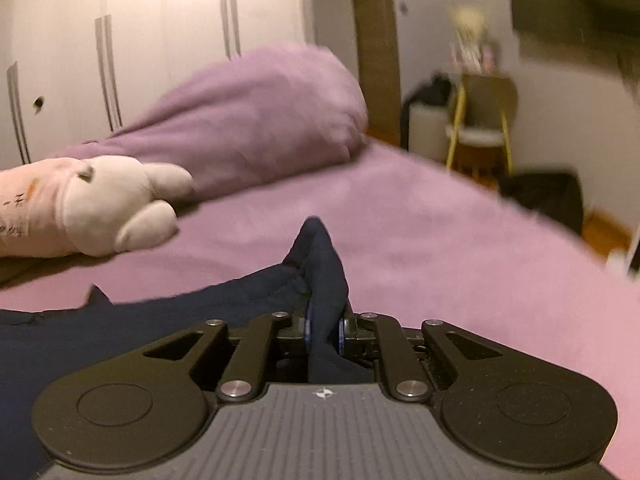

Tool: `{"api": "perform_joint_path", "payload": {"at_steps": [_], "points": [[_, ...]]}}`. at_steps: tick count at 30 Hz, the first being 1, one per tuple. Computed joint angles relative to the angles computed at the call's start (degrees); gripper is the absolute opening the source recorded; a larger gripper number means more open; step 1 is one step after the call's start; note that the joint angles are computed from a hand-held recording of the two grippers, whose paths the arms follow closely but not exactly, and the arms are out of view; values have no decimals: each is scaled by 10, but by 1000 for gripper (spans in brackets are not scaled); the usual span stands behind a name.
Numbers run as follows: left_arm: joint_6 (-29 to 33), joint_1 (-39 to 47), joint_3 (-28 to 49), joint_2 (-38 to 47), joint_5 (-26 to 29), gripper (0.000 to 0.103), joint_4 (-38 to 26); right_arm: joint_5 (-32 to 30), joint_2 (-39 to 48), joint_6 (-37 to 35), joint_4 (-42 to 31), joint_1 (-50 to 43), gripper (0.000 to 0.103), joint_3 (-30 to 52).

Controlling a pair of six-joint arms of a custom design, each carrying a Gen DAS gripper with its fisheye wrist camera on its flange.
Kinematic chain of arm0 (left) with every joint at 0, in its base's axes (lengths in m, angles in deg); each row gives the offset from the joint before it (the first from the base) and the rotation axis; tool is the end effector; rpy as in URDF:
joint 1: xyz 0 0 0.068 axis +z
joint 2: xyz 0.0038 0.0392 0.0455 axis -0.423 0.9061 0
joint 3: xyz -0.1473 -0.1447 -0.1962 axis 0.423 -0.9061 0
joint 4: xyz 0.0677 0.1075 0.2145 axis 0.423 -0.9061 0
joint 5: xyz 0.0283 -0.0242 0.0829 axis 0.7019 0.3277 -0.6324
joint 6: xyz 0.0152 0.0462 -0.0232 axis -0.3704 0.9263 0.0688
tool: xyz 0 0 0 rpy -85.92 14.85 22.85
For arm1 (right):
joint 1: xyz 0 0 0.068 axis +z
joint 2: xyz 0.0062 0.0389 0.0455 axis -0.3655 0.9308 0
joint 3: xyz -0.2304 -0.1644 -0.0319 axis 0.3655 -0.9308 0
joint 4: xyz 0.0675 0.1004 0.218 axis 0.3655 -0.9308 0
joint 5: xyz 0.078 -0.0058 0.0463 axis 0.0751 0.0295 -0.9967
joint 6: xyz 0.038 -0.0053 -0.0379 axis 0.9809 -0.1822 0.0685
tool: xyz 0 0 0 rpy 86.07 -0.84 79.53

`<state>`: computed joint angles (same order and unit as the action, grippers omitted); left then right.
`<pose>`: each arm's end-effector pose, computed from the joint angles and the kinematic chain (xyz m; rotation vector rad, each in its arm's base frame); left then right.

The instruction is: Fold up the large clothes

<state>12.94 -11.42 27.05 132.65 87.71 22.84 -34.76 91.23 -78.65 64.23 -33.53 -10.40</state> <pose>0.2710 0.0638 0.1711 -0.4346 2.0836 -0.0305 0.2738 -0.0568 0.1879 0.3768 2.1086 0.0300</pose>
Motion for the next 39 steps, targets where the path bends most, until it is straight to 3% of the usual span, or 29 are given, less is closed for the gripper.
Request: {"api": "perform_joint_path", "payload": {"at_steps": [6, 13, 16, 18, 19, 20, 21, 24, 27, 29, 32, 36, 39], "points": [[-33, 41, -22, 26, 70, 63, 58, -93, 62, 48, 86, -53, 15, -26], [-75, 76, -28, 62, 136, 65, 113, -126, 68, 66, 125, -71, 15, -45], [-71, 71, -13, 56, 129, 67, 82, -158, 84, 83, 145, -89, 15, -47], [-67, 71, -11, 38, 123, 80, 55, -172, 83, 87, 136, -97, 15, -42], [-68, 71, -8, 21, 110, 99, 26, -177, 79, 90, 131, -100, 16, -42], [-73, 70, -8, 0, 86, 101, -1, -185, 73, 92, 127, -105, 19, -42], [-77, 76, -13, -26, 73, 101, -25, -195, 66, 100, 126, -113, 24, -45], [-42, 126, -27, -113, 116, 101, -97, -240, 26, 128, 89, -149, 41, -49], [5, 188, -65, -188, 179, 101, -117, -291, -76, 114, 49, -205, 64, -87], [7, 199, -73, -198, 185, 101, -129, -354, -139, 85, 59, -258, 64, -133], [3, 165, -73, -180, 132, 101, -128, -350, -190, 39, 67, -276, 63, -181], [4, 133, -77, -145, 92, 102, -99, -317, -116, 60, 102, -258, 62, -175], [-13, 145, -78, -110, 111, 102, -75, -325, -59, 66, 142, -255, 62, -170]]}}
